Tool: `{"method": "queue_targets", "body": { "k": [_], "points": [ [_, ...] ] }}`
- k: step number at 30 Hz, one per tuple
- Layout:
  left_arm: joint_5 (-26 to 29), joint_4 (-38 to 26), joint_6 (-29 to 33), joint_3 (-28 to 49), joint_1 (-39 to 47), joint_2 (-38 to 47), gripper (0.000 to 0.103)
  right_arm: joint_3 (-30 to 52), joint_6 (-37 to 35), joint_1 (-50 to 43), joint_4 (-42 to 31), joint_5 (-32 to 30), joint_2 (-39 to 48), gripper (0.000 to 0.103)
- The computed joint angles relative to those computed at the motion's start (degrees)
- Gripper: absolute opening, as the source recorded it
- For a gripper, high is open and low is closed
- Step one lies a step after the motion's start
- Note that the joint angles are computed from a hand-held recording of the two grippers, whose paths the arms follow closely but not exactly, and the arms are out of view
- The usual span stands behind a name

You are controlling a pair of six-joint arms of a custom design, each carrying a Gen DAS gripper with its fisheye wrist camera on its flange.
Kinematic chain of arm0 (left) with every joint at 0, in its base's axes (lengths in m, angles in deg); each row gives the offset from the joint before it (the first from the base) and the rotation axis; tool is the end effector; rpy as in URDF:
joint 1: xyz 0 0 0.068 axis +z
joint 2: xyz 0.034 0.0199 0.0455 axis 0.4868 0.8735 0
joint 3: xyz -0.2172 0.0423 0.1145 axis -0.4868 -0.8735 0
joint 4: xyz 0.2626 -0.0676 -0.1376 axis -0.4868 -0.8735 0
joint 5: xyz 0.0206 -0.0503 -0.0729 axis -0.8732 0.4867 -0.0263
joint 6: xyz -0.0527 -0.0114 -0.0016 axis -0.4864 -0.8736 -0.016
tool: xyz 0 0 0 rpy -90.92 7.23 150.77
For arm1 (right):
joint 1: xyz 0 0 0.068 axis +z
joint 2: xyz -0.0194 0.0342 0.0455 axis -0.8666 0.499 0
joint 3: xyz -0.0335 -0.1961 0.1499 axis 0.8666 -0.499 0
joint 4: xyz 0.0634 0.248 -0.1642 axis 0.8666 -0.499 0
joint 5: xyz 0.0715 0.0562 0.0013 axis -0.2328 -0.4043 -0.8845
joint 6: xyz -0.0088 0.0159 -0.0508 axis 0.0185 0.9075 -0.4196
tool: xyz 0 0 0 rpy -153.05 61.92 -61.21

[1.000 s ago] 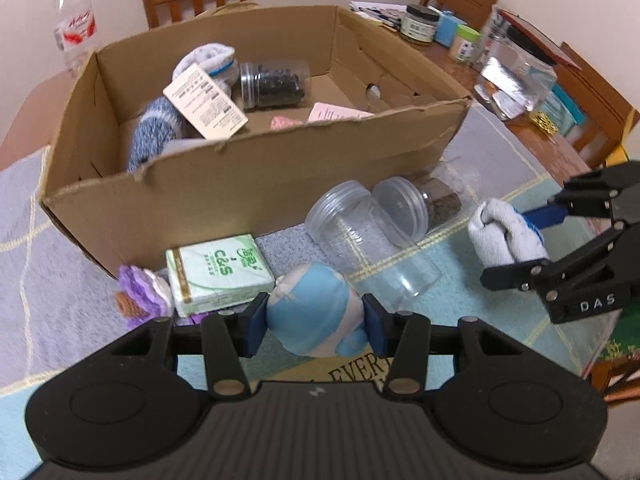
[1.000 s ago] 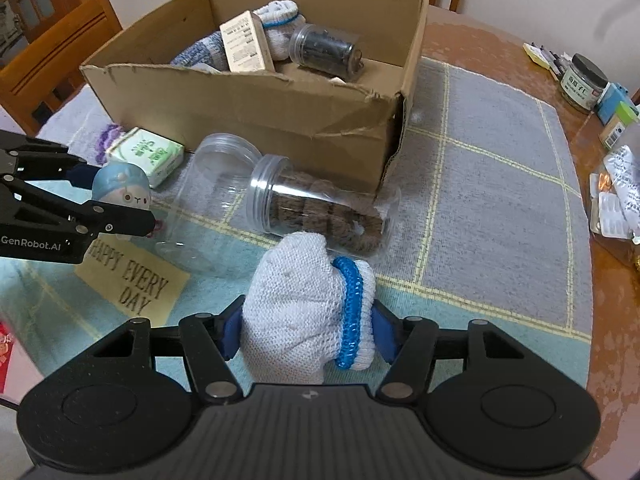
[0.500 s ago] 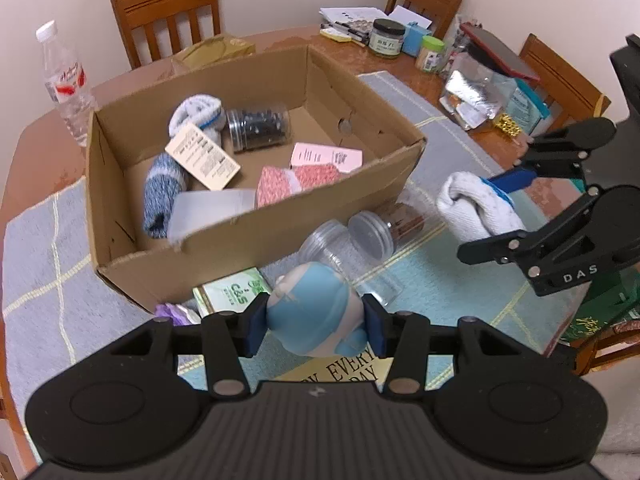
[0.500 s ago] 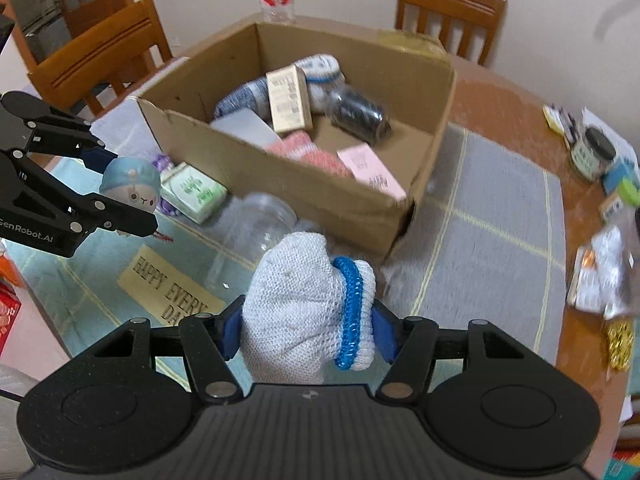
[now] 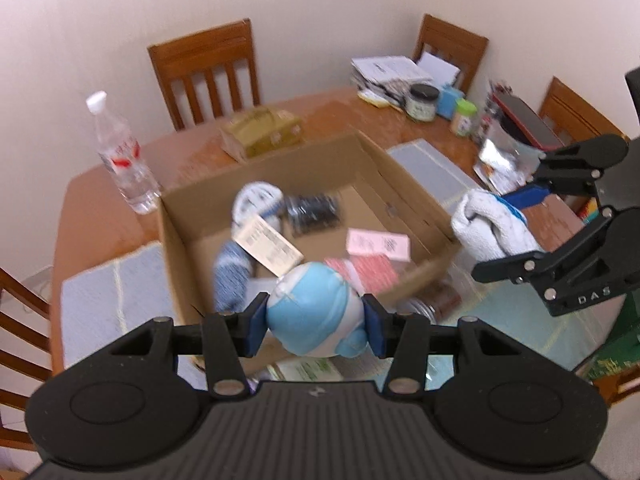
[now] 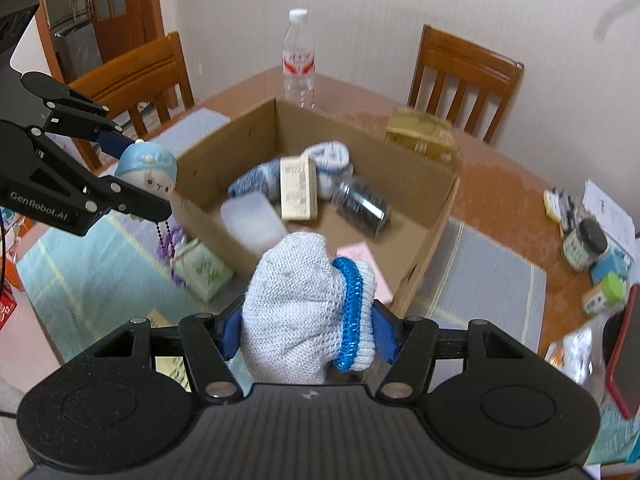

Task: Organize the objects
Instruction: 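Carry both items over the cardboard box and open the left tool, then lower the blue-banded sock into the box and open the right tool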

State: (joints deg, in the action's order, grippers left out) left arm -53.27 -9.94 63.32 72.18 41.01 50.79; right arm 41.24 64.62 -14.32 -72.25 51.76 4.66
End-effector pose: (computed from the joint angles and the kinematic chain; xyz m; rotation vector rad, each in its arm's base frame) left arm 0.2913 0.0400 0.2162 1.2947 2.1817 -0.4364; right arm 0.1432 0.1247 0.1982 -0.0329 2.5068 -0.0337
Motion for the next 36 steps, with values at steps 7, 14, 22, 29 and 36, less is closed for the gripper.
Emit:
{"method": "queue_targets", "body": {
  "k": [7,14,22,29,36],
  "points": [
    [-0.84,7.04,-7.52,2.91,-2.04,3.48,0.052,1.85,-5.14,-4.72,3.49,-1.05,1.69,0.067],
    [-2.58,12.83,-9.42,-0.05,-1.01,3.37,0.096,2.84,-8.77,-8.16,6.88,-2.96,4.94,0.067],
    [-1.84,14.73,-9.19,-2.69,1.29,3.01,0.1,4.75,-13.34,-12.46,11.65,-5.41,10.65,0.067],
    [-0.39,15.9,-9.38,-3.44,3.92,3.99,0.1,8.0,-18.17,-16.39,15.75,-7.67,17.57,0.067],
    [-0.85,15.95,-9.89,-2.36,5.85,6.76,0.1,11.65,-22.26,-19.34,19.5,-8.03,25.41,0.068]
  ]
}}
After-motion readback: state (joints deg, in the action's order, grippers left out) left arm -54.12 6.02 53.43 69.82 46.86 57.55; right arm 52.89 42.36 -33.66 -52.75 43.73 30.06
